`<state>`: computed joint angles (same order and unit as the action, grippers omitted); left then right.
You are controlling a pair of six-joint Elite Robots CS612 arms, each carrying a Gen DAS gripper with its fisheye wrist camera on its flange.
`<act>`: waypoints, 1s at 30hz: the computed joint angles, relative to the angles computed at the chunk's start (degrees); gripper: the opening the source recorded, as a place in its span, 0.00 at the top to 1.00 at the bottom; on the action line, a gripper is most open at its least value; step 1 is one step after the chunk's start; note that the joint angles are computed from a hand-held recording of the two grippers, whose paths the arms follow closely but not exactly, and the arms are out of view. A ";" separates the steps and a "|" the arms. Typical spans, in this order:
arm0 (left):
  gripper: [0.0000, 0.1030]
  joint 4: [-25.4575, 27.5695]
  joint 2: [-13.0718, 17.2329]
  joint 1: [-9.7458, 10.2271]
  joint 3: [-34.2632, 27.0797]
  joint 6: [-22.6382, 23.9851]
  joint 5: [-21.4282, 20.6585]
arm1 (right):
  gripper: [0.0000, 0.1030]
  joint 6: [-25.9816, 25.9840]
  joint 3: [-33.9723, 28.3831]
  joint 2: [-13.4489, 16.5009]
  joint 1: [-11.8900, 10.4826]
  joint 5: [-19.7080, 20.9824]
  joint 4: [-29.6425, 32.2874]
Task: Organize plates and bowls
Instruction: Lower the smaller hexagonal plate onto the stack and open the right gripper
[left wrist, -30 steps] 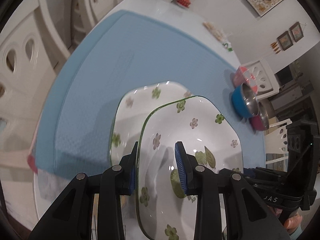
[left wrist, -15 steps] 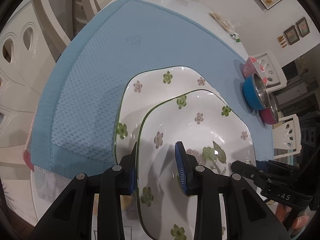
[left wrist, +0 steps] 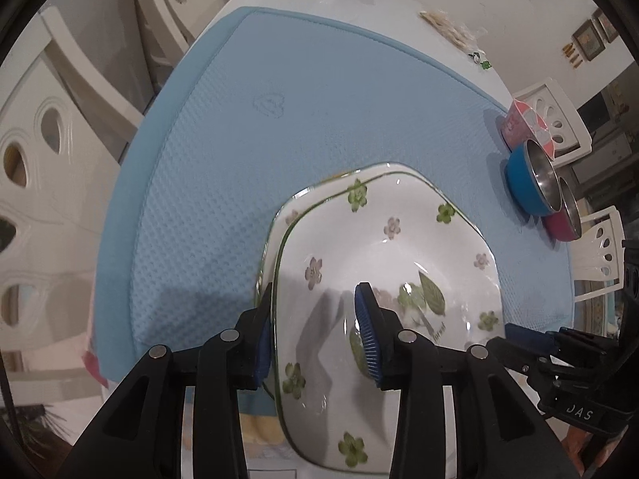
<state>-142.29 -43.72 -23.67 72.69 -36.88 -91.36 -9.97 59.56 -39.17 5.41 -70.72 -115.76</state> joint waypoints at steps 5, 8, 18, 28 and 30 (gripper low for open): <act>0.62 0.64 0.07 0.02 -0.79 0.30 2.59 | 0.69 -0.67 0.30 -0.22 -0.13 1.14 0.40; 0.61 0.17 -0.52 -0.28 -0.09 1.17 6.86 | 0.69 -1.00 0.78 -0.46 -0.11 0.88 -0.25; 0.60 0.23 -0.45 0.35 0.89 -1.18 3.03 | 0.69 1.07 0.08 0.13 -0.15 -0.33 0.02; 0.60 0.34 -0.11 0.02 0.59 -1.27 1.74 | 0.68 -1.53 -0.04 0.37 1.11 -1.75 1.13; 0.60 0.13 -0.23 -0.02 0.66 -1.44 2.30 | 0.68 -1.47 -0.30 0.51 0.95 -1.14 1.62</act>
<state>-142.16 -43.95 -23.68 73.35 -38.32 -89.05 -11.44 59.25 -38.67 6.36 -71.87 -114.14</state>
